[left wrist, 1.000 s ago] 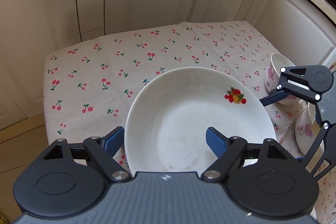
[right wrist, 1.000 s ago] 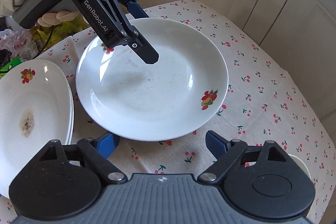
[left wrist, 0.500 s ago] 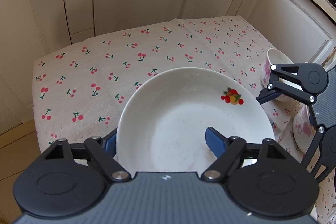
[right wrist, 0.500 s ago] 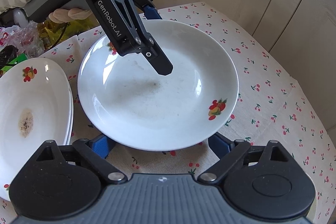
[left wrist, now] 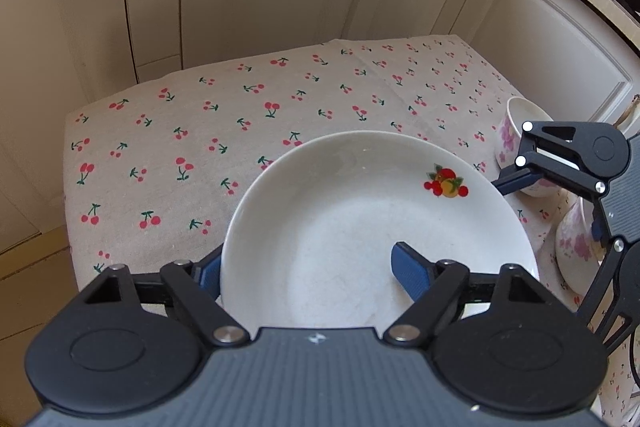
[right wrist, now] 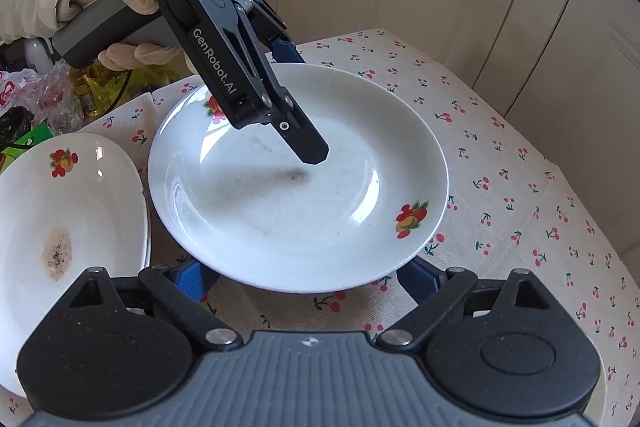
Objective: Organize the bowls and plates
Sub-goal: 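Lift the smaller white plate with the left tool toward the plate stack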
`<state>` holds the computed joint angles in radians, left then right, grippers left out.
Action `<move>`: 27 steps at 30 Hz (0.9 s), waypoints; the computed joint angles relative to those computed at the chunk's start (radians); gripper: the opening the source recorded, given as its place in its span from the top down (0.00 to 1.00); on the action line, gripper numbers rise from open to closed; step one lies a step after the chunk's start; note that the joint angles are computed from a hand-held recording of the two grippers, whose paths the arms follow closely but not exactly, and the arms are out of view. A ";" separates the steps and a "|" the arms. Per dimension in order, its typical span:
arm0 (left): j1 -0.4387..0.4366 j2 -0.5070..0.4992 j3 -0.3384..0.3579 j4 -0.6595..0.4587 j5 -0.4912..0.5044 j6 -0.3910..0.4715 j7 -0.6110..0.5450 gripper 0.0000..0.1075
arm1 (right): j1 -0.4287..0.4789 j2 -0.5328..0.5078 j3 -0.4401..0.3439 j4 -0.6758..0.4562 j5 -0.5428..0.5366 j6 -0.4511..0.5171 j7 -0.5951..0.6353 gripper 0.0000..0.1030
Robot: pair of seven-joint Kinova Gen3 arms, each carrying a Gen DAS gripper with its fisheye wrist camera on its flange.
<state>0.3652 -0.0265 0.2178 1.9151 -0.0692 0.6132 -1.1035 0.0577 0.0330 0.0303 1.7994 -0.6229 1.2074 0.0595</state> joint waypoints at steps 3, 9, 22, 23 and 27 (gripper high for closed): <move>0.002 -0.008 0.004 0.002 -0.012 -0.003 0.013 0.23 | 0.002 -0.001 0.002 -0.003 -0.004 0.004 -0.001 0.06; 0.006 -0.030 0.021 -0.006 -0.045 0.014 0.053 0.23 | 0.001 -0.027 0.010 -0.001 -0.010 0.013 0.000 0.06; 0.032 -0.115 0.127 -0.043 -0.179 0.132 0.239 0.23 | -0.001 -0.137 0.072 0.011 -0.025 0.108 0.010 0.06; 0.034 -0.121 0.137 -0.046 -0.188 0.142 0.254 0.23 | -0.001 -0.147 0.080 0.013 -0.026 0.120 0.011 0.06; 0.045 -0.144 0.180 -0.061 -0.218 0.193 0.311 0.23 | -0.003 -0.188 0.110 0.025 -0.025 0.161 0.011 0.06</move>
<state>0.4101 -0.1701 0.3981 1.8539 -0.2874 0.8059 -0.7924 0.0543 -0.1548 0.1401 1.8247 -0.6483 1.3684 0.0705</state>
